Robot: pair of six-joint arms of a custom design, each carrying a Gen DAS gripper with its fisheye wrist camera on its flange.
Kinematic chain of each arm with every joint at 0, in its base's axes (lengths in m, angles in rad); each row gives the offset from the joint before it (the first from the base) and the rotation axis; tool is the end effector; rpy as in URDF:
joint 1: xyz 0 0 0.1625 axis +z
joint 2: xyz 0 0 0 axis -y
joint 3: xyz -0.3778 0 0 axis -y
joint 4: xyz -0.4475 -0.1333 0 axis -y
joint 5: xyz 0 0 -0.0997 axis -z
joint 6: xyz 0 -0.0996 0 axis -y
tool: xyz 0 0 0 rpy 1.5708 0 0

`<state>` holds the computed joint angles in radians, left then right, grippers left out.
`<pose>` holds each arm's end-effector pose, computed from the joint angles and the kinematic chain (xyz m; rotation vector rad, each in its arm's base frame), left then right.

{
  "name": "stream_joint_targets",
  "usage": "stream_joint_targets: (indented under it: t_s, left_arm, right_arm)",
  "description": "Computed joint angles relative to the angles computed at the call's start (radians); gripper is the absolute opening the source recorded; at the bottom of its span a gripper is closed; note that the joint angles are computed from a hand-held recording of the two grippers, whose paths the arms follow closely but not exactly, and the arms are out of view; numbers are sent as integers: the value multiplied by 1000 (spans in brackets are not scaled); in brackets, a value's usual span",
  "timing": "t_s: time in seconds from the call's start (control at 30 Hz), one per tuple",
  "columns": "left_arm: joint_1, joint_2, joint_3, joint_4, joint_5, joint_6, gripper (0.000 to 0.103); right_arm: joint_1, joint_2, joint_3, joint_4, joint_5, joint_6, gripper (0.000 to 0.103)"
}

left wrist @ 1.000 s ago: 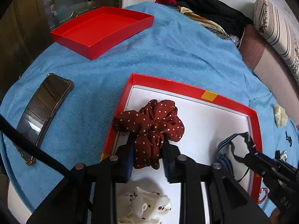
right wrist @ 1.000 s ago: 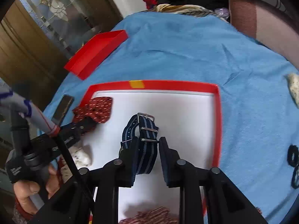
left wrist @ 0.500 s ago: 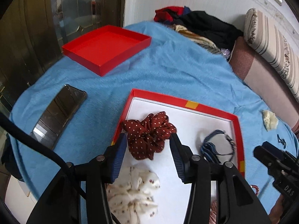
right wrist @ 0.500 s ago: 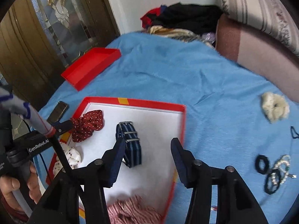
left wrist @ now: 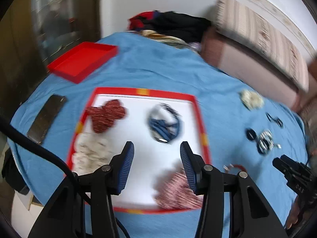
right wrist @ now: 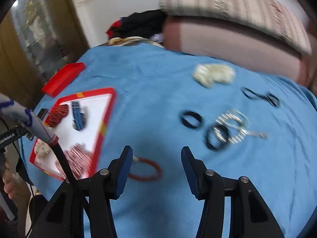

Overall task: Organize jewelry
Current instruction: 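Grasp the red bead bracelet with the left tool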

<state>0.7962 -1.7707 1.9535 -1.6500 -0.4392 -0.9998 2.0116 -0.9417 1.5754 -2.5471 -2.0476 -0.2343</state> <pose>-0.1619 -0.4849 0.3990 -0.1721 2.1552 -0.9932 0.3807 -0.6016 0.1531 0.7743 -2.5432 0.5236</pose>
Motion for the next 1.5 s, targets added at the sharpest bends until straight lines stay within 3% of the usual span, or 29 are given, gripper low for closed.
stream_joint_targets:
  t_s: [0.23,0.4,0.6,0.77,0.93,1.2,1.27,1.33,1.4,1.43,1.47,1.5]
  left_arm:
    - [-62,125,-1,-84,-46,110,47]
    - [-62,192,-25,-112,-86,147,47]
    - [-17,255,-47,-181,-173,183,47]
    - [27,328,-57,-252,-241,259,47]
    - [70,403,-82,-307,-269,305,47]
    - [113,439,-95,-392,-312,371,47]
    - [117,439,-91,-422,-331,397,42]
    - [123,443,-91,-456,-360,429,19]
    - [131,442,-92,-483,-408,455,7]
    - [131,442,-91,-489,-417,457,7]
    - [129,441,-89,-492,-418,456,7]
    - [126,439,-86,-496,-419,455,7]
  right_arm:
    - [-60,-138,131,-50,-52,2,55]
    - [-103,-210,192,-77,-71,0,55]
    - [-157,-256,224,-82,-56,26,55]
    - [-183,-248,220,-82,-23,30,55]
    - [-203,-207,173,-62,55,54,55]
    - [-190,-48,18,-32,126,52,55]
    - [-188,-1,-27,-14,131,72,55]
    - [-192,34,-64,7,143,107,55]
    - [-196,60,-89,17,146,138,55]
    - [-197,72,-99,21,140,155,55]
    - [-198,76,-102,19,134,165,45]
    - [-198,80,-105,22,129,171,26]
